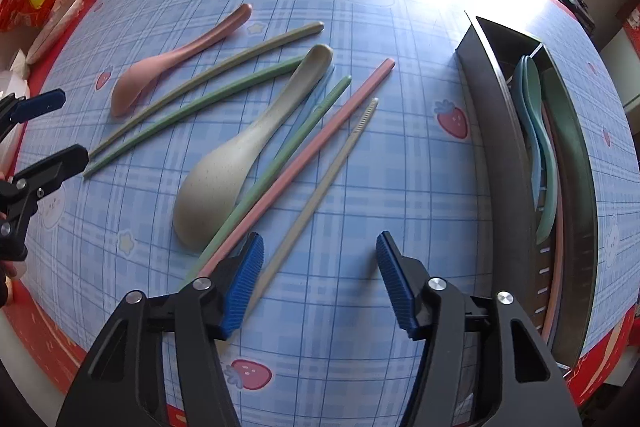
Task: Organize utensils
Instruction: 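Move both tools back over the remaining utensils on the table, then grasp a tan chopstick with the left tool while the right tool grasps another tan chopstick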
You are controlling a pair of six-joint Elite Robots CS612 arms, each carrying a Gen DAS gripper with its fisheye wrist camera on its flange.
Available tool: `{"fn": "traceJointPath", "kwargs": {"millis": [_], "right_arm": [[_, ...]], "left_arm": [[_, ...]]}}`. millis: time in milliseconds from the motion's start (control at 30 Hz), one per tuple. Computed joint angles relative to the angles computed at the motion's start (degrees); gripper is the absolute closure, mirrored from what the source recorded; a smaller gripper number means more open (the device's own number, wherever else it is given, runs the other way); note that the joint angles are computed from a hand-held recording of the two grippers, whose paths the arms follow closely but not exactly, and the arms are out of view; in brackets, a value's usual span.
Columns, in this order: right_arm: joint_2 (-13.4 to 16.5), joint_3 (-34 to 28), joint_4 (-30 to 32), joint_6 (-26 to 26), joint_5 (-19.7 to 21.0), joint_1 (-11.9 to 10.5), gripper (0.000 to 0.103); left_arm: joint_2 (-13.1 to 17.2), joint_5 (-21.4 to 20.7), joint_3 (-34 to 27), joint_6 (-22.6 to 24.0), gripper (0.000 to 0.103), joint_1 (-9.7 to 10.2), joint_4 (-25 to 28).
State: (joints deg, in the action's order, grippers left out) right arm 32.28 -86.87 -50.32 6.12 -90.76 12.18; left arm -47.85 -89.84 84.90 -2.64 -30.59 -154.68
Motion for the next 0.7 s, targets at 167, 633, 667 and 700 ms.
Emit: {"fn": "traceJointPath", "kwargs": {"millis": [167,633,667,700], "right_arm": [[0.61,-1.41,-0.27,0.11,0.62,-0.37,0.068],[2.27,-4.79,0.1,-1.64,2.53,-2.05,0.088],[2.32,-4.96,0.13,-1.78,2.6,-2.13,0.088],[2.51,-5.44,0.37,-1.99,2.67,-2.29,0.088]], "left_arm": [[0.28,-1.66,-0.68,-1.69,0.006,0.67,1.77],[0.77,-8.38,-1.78,0.66,0.079,1.09,1.03],[0.97,-8.31,-2.2,1.52,0.079,0.89,1.31],[1.31,-8.25,-2.82,1.98,0.079,0.73,1.9]]}}
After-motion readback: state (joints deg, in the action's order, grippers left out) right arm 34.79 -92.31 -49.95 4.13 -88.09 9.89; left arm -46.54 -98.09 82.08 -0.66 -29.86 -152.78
